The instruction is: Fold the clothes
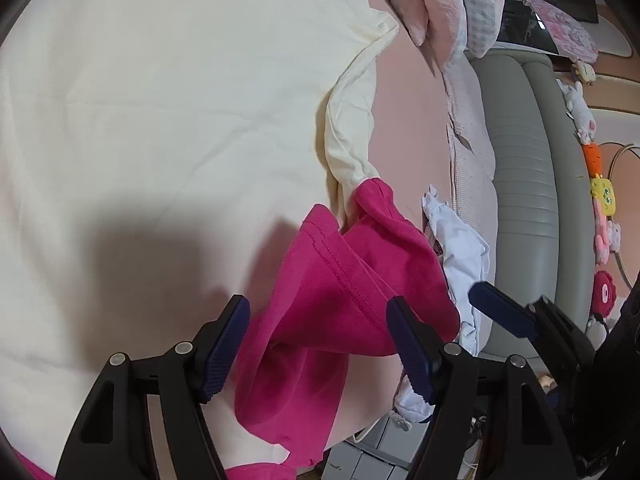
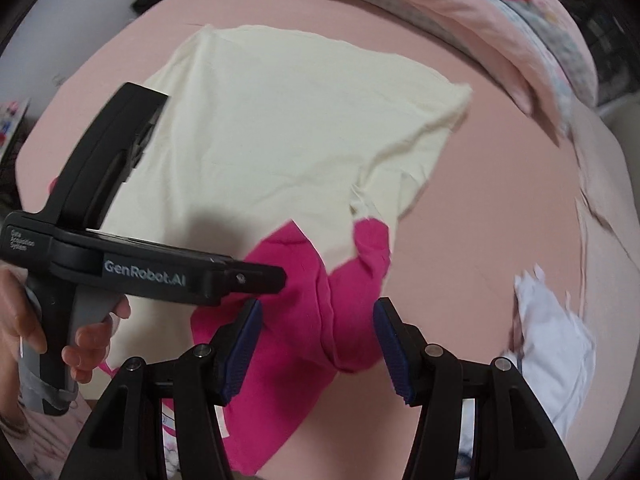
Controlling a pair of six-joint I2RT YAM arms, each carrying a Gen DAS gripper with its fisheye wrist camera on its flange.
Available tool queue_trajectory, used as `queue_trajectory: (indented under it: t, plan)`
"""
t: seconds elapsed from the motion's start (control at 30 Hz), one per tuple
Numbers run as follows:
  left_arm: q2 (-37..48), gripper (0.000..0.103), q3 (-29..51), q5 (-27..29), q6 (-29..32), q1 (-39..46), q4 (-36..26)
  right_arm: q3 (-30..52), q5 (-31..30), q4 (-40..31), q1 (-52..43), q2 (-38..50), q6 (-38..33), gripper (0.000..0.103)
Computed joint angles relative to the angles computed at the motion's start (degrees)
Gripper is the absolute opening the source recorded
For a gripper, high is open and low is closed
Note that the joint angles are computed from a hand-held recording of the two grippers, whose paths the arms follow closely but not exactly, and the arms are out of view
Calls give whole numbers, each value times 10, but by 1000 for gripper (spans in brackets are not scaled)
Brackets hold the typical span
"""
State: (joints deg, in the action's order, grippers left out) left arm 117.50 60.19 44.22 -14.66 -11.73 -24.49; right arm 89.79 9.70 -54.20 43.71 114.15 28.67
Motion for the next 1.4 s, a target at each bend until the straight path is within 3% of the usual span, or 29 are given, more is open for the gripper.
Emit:
queue_trajectory:
  t: [0.13,0.2,0.27,0.47,0.57,0.97,1.0,1.03,1.07,1.1,1.33,1.4]
  plan:
    - [7,67,1,5,-2,-4,0,3,-4,5,3,24,-70,57]
    - [9,60,1,2,-1,-7,2,23,-4,-13,3,51,-104,57]
    - [13,42,4,-5,-1,-11,1,43,-6,-29,3,80,-132,57]
    - [23,17,8,-8,-6,-21,5,80,-12,-42,-1,138,-172,57]
    - [25,12,14,-9,0,-22,-2,90,-17,-43,-3,156,-181,57]
    - [22,12,17,11,-1,3,-18,19,-91,41,-37,144,-151,56]
    - [21,12,16,10,-2,6,-17,15,-91,45,-37,143,-143,54]
    - [21,12,17,12,-1,7,-18,15,-83,46,-34,144,-129,39]
    - [20,12,19,14,0,9,-20,21,-72,37,-31,149,-111,19]
    - [20,12,19,18,4,11,-22,27,-62,28,-30,154,-92,10]
    - [31,12,38,10,-1,9,-40,15,-63,34,-21,145,-38,4]
    - [28,26,36,1,-1,16,-40,-1,-60,47,-16,131,-35,4]
